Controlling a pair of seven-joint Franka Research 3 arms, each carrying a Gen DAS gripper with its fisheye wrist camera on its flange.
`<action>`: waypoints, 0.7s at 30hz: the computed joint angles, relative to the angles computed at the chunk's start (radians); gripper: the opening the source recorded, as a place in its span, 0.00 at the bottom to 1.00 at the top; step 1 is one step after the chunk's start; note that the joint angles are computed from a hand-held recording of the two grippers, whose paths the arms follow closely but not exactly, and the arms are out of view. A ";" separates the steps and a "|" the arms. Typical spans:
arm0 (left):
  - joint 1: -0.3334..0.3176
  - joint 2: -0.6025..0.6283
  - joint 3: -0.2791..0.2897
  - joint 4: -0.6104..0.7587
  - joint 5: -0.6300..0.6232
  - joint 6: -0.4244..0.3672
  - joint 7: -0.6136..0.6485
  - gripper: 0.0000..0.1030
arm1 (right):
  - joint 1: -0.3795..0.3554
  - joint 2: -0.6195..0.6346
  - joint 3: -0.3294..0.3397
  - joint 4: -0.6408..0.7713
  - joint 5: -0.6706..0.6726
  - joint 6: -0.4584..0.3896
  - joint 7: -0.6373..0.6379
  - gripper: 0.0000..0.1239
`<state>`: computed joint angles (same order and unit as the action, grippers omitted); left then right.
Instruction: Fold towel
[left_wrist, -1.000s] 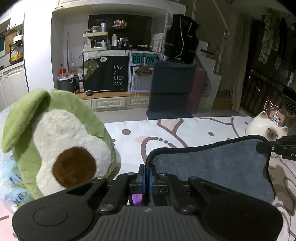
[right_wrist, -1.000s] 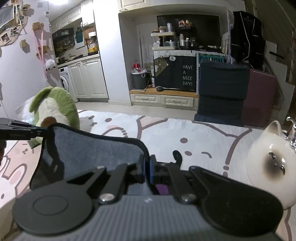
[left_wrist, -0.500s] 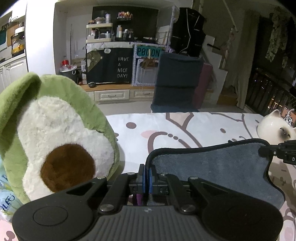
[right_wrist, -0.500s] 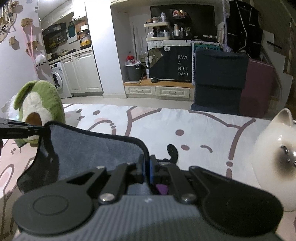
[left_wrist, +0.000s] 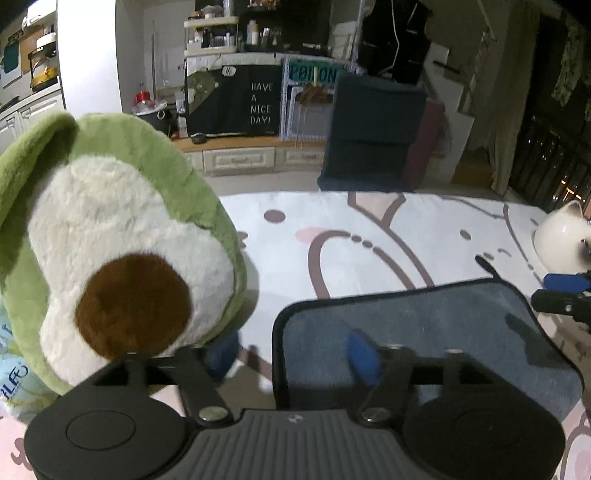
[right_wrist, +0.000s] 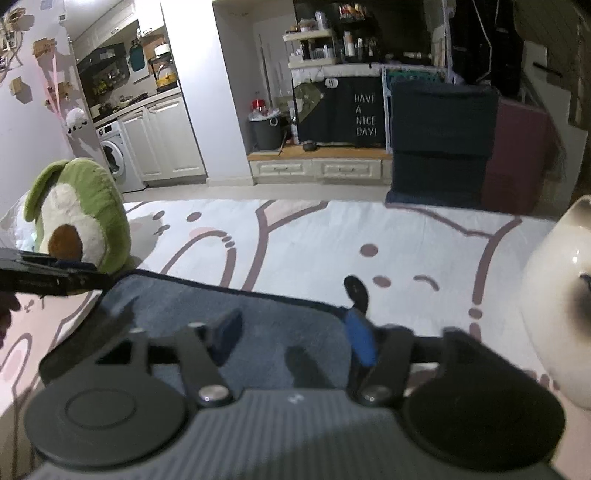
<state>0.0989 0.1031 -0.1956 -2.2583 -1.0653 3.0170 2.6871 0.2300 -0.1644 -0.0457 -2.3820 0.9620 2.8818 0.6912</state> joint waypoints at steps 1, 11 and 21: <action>-0.004 -0.003 0.007 -0.007 0.035 -0.004 -0.032 0.79 | -0.008 -0.002 0.004 -0.001 -0.023 -0.011 0.033 0.67; -0.029 -0.054 0.034 -0.060 0.217 -0.026 -0.201 1.00 | -0.016 -0.031 0.013 -0.030 -0.141 -0.001 0.163 0.83; -0.088 -0.125 0.078 -0.110 0.262 -0.027 -0.268 1.00 | -0.022 -0.075 0.016 -0.055 -0.271 -0.013 0.294 0.83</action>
